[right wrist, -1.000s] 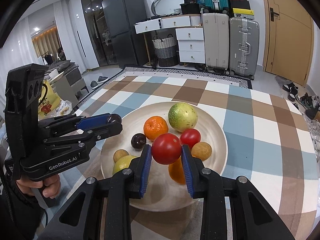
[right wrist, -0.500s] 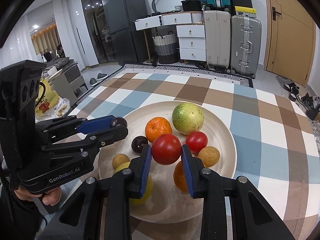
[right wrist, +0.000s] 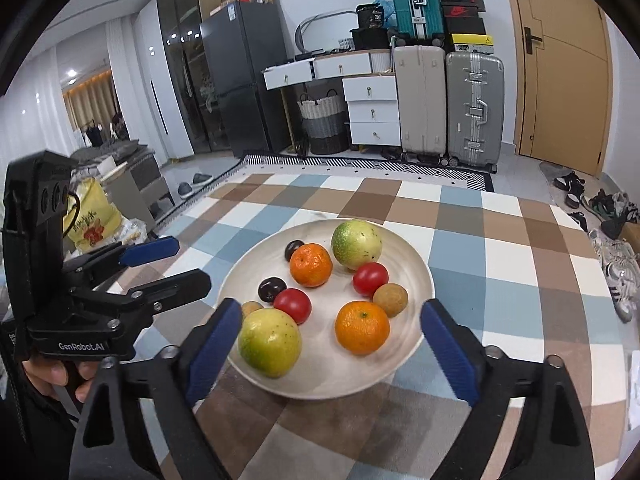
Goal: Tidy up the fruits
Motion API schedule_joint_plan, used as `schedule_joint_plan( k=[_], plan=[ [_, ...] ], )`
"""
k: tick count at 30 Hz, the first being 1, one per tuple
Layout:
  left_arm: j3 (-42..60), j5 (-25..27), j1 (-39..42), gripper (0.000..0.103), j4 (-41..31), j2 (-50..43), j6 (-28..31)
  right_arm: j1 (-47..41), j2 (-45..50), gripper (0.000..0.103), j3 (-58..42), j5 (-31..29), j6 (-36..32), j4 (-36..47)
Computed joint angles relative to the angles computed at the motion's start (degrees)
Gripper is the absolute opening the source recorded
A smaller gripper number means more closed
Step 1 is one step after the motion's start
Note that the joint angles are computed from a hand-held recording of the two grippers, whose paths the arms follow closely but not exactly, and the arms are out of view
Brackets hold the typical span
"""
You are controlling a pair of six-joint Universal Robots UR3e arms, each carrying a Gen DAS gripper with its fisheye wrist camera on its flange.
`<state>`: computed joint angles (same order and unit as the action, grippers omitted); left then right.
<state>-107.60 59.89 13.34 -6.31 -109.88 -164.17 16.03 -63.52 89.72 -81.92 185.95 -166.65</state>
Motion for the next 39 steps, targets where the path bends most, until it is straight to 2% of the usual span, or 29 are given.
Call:
schedule_joint_plan(
  k=[2, 7, 14, 22, 27, 33, 39],
  plan=[
    [-4.50, -0.03, 0.75, 0.103, 3.58, 2.69, -0.31, -0.38, -1.79, 0.102, 2.90, 0.63, 0.18, -1.92],
    [-12.55, -3.60, 3.55, 0.103, 5.02, 9.07, 1.90, -1.32, -6.14, 0.102, 10.61, 2.93, 1.11, -7.46],
    [-20.15, -4.46, 5.28, 0.103, 9.10, 14.01, 2.68, 0.10, -9.50, 0.103, 17.69, 0.88, 0.20, -13.95],
    [-25.26, -3.68, 5.09, 0.103, 22.08, 11.11, -0.17, 0.59, -8.73, 0.103, 22.30, 0.00, -1.14, -20.57],
    [-24.15, -3.50, 4.47, 0.103, 25.61, 7.41, -1.71, 0.95, -6.92, 0.103, 24.42, -0.81, -0.92, -26.87],
    [-24.36, -3.90, 4.00, 0.103, 27.79, 6.20, -0.94, 0.70, -6.84, 0.103, 25.47, -0.42, -1.03, -29.84],
    [-24.17, -3.05, 3.71, 0.103, 28.14, 6.02, -1.31, 2.98, -6.09, 0.103, 23.82, -4.16, -2.07, -28.88]
  ],
)
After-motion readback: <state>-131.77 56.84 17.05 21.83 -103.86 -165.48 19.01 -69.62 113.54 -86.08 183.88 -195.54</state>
